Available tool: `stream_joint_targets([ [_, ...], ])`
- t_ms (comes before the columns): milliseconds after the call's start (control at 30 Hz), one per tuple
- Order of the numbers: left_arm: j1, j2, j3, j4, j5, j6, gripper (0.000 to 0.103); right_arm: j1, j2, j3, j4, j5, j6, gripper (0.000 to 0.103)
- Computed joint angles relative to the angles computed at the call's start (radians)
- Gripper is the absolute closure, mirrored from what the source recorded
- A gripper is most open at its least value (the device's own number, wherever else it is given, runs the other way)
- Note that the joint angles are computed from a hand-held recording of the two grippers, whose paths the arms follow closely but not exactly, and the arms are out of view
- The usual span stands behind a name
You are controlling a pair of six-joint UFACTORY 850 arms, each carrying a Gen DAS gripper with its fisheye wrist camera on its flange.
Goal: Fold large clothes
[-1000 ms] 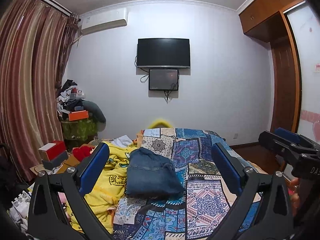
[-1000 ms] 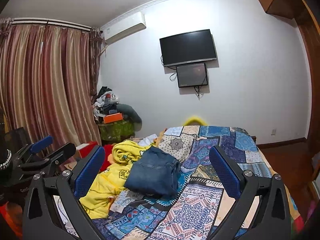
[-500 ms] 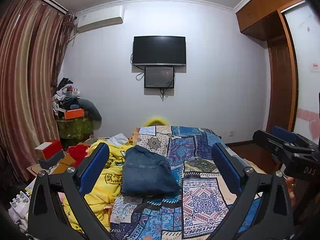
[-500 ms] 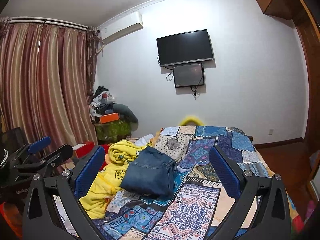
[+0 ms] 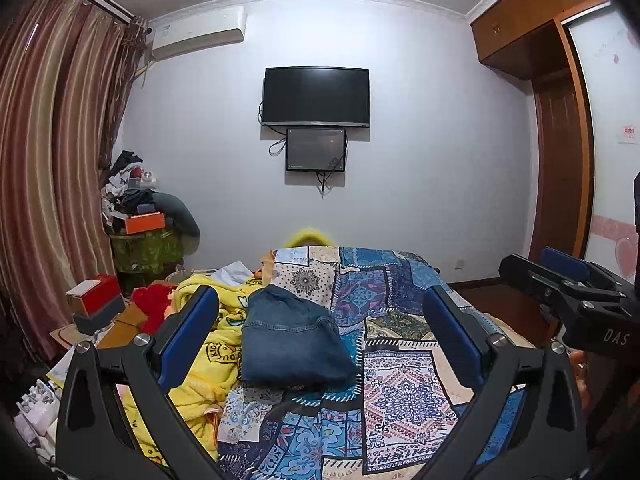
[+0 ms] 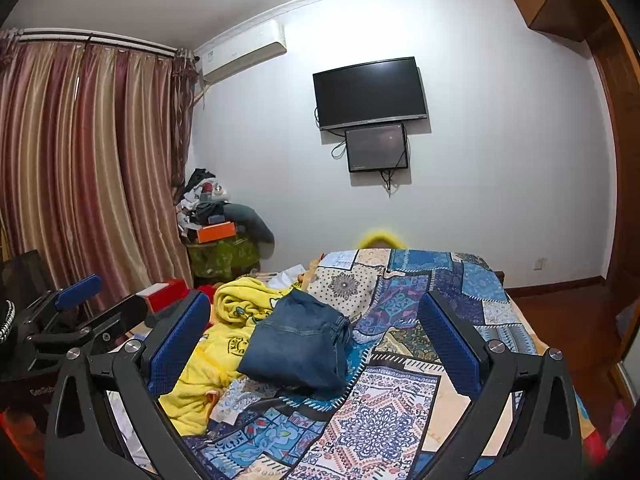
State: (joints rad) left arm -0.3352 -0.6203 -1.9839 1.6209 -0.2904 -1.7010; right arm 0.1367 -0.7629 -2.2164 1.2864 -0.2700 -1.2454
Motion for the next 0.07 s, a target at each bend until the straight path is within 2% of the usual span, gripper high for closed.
stream_joint_targets([
  [67,0.005,-0.003,-0.003,-0.012,0.006,0.004,0.001,0.002,-0.005,-0.008,-0.026,0.0,0.023,0.0],
])
